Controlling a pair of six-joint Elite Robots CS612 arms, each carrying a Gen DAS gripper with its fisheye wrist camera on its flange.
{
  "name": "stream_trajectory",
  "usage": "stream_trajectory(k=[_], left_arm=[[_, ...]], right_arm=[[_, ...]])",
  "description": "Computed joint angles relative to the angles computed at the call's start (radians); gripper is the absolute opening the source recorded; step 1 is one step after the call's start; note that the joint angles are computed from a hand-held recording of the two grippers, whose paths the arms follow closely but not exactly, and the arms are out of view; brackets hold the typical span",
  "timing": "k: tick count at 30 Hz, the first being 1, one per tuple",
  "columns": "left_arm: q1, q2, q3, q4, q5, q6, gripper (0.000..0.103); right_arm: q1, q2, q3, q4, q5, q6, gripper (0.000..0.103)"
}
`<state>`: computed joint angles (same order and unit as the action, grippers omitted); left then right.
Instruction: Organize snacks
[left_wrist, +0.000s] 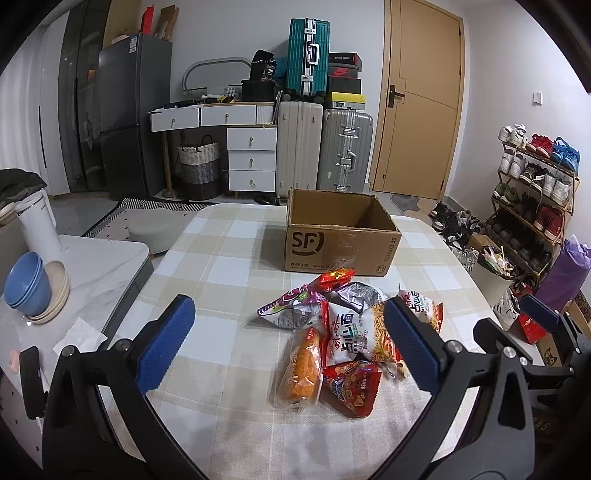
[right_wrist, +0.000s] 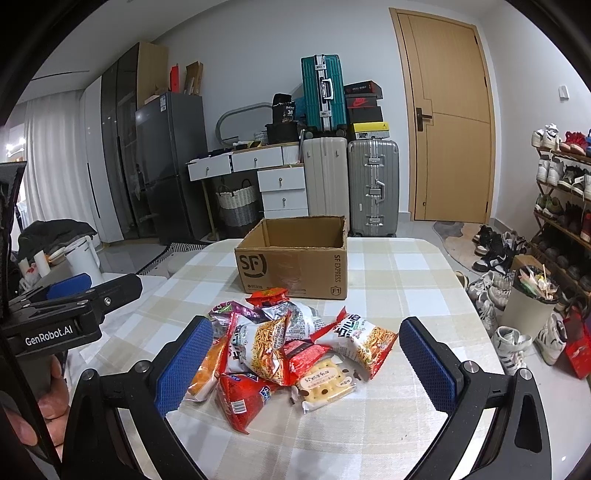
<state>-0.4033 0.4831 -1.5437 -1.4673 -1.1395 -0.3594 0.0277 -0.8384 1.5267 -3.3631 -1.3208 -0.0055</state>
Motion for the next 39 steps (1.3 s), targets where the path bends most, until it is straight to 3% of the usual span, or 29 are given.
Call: stream_trajectory(k=[39], left_arm=[[0.010, -0.001, 0.031, 0.028, -0.027, -0.018, 0.102]], right_arm=[[-0.006, 0.006, -0.003, 0.016, 0.022, 0.017, 0.103]])
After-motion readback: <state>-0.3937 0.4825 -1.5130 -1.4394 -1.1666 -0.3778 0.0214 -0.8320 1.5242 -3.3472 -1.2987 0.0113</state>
